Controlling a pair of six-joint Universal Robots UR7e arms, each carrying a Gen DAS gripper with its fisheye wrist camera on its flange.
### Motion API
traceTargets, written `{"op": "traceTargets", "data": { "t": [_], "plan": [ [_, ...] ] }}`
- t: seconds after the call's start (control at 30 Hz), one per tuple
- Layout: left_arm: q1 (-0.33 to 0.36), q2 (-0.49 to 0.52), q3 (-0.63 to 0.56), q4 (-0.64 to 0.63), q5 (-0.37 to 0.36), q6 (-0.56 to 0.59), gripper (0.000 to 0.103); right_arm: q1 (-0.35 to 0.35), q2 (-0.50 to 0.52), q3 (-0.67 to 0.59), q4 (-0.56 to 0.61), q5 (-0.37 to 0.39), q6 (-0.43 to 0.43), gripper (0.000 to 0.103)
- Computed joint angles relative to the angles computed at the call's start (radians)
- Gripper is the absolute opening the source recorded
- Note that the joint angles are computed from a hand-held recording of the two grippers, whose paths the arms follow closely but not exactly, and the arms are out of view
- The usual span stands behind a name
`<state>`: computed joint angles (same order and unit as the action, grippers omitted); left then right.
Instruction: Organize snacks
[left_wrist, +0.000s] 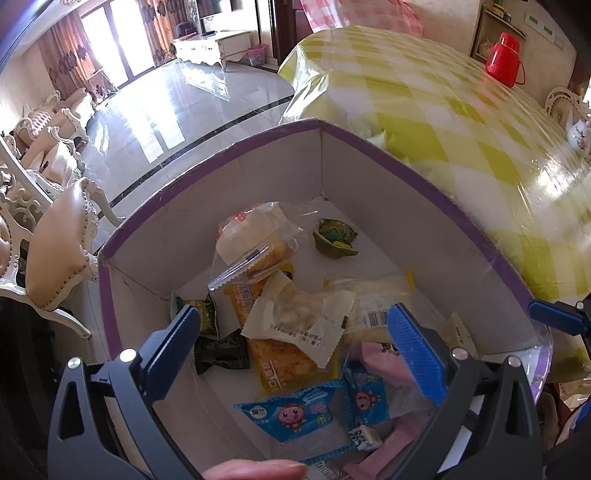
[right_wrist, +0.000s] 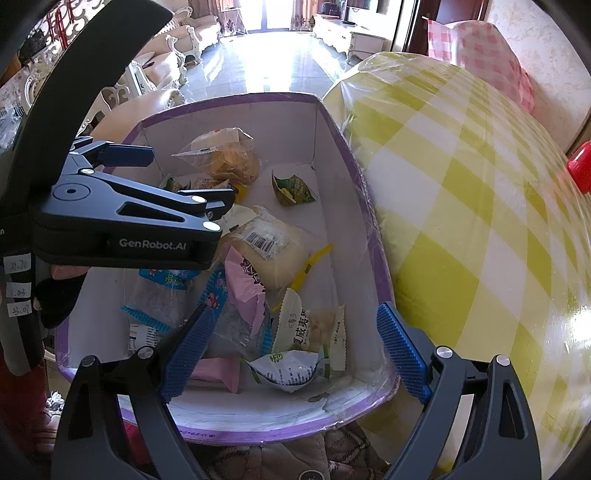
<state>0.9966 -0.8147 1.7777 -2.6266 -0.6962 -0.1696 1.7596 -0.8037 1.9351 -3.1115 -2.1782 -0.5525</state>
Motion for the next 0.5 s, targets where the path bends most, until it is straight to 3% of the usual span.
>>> {"op": "traceTargets", "data": {
  "t": [0.5],
  "plan": [
    [0.010, -0.006, -0.004, -0.005, -0.015, -0.021, 0.101, 0.000, -0.003, 0.001, 0.004, 0.003, -0.002, 0.087]
  ]
}}
